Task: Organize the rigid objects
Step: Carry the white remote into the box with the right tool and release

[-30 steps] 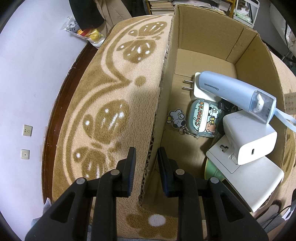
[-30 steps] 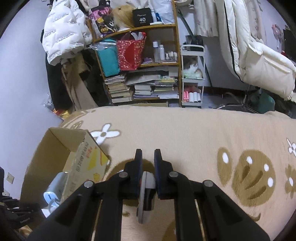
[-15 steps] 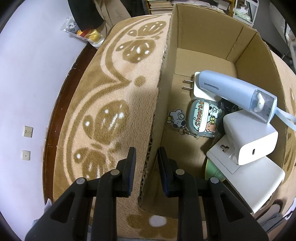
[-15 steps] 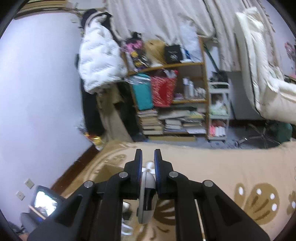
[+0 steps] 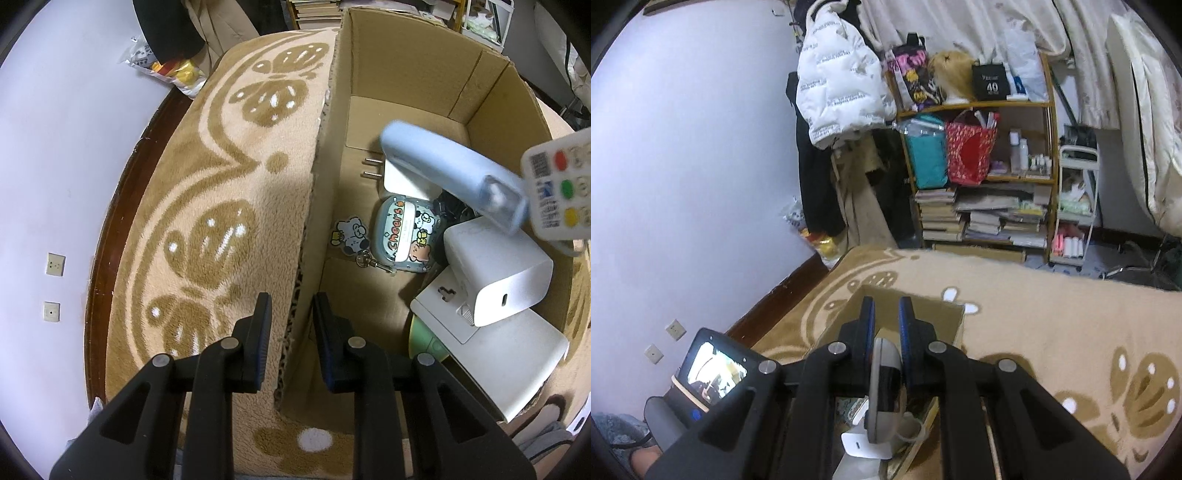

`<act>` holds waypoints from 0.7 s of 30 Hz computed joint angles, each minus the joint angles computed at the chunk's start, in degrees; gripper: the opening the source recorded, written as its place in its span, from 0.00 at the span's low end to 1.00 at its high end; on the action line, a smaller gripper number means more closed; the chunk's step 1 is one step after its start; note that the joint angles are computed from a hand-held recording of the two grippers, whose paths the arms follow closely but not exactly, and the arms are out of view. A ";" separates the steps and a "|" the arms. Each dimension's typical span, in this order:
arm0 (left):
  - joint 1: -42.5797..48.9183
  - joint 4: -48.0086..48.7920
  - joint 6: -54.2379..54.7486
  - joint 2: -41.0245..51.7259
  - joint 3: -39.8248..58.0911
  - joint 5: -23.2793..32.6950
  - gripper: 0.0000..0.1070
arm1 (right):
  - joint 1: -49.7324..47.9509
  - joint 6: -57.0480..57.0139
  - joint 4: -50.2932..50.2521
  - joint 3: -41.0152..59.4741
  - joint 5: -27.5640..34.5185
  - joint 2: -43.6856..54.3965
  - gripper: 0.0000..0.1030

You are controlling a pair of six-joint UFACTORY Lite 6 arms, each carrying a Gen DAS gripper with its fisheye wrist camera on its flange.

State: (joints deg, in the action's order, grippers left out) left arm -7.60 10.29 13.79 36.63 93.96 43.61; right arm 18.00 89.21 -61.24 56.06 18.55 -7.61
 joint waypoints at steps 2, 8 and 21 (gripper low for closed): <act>0.12 -0.30 0.12 0.19 0.37 0.30 0.20 | -0.66 -0.23 1.15 -0.89 -1.98 0.94 0.13; 0.25 -0.42 0.11 0.24 0.54 0.42 0.21 | -2.37 -4.82 6.95 -1.78 -6.21 5.58 0.13; 0.76 -1.53 0.88 0.83 1.38 0.85 0.21 | -2.87 -16.84 18.99 -2.38 -6.19 8.87 0.15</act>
State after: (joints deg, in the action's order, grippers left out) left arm -6.84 8.77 14.67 37.47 95.34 44.46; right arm 15.12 72.37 -42.24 53.68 12.36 1.27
